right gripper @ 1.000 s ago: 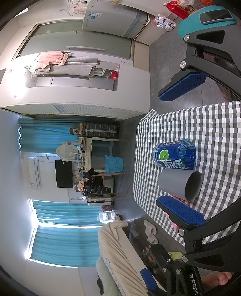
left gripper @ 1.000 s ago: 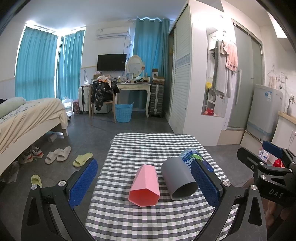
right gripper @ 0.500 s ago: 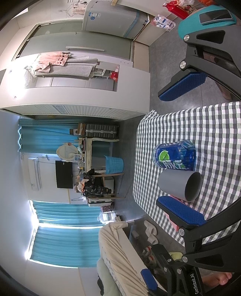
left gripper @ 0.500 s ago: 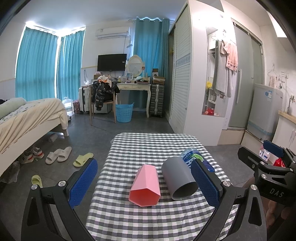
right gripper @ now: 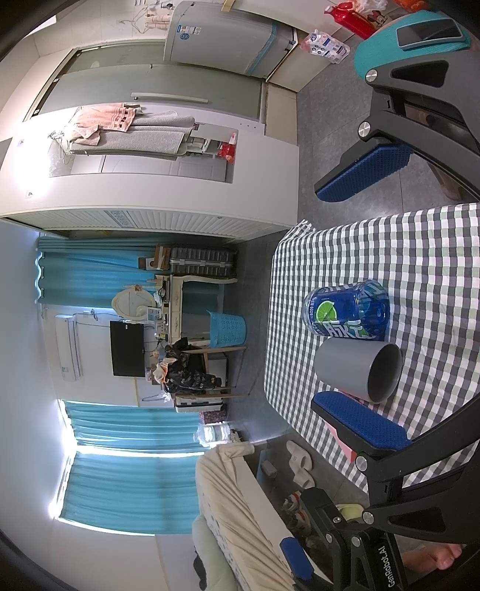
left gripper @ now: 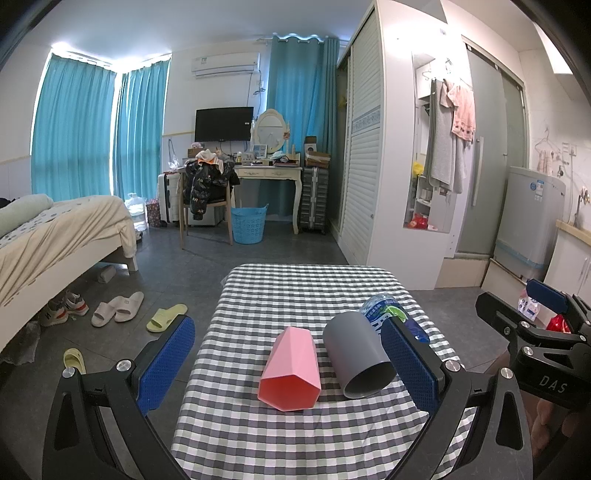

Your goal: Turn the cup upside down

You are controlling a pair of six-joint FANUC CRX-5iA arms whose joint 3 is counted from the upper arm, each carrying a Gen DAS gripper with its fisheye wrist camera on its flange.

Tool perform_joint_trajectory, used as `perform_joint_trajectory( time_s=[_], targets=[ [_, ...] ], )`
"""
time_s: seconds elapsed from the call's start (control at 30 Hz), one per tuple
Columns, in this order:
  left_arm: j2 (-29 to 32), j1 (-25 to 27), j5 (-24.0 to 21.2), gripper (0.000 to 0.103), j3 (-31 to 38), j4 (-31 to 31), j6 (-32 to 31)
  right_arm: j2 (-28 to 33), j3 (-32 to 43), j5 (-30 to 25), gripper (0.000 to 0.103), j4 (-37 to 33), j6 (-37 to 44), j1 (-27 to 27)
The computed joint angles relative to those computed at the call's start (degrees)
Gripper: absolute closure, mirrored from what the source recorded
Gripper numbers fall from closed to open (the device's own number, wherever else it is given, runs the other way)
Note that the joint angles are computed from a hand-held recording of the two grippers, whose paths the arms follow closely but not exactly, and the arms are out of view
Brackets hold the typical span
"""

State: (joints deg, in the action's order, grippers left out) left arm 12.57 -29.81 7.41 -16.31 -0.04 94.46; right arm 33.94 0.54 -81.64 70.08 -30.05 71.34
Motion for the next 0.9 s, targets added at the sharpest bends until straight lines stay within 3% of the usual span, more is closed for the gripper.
perform_joint_trajectory(
  time_s=[0.4, 0.53, 0.63, 0.73, 0.9],
  targets=[
    [0.95, 1.26, 1.3, 0.0, -0.98, 3.79, -2.98, 0.57, 0.48, 0.88, 0.0, 0.61, -0.55, -0.41],
    [2.04, 1.43, 4.21, 0.0, -3.03, 13.7, -12.53, 2.02, 2.45, 2.68, 0.0, -0.61, 0.1, -1.52],
    [2.8, 2.22, 5.1, 0.0, -3.1, 14.07, -12.92, 4.23, 5.48, 4.28, 0.0, -2.37, 3.1, -2.58],
    [3.89, 2.33, 6.01, 0.0, -3.97, 20.52, -18.2, 6.75, 8.85, 5.66, 0.0, -3.94, 6.5, -3.62],
    [3.26, 5.19, 2.31, 0.0, -2.29, 13.32, -9.16, 10.19, 12.94, 11.59, 0.003, -5.27, 11.54, -6.28]
  ],
)
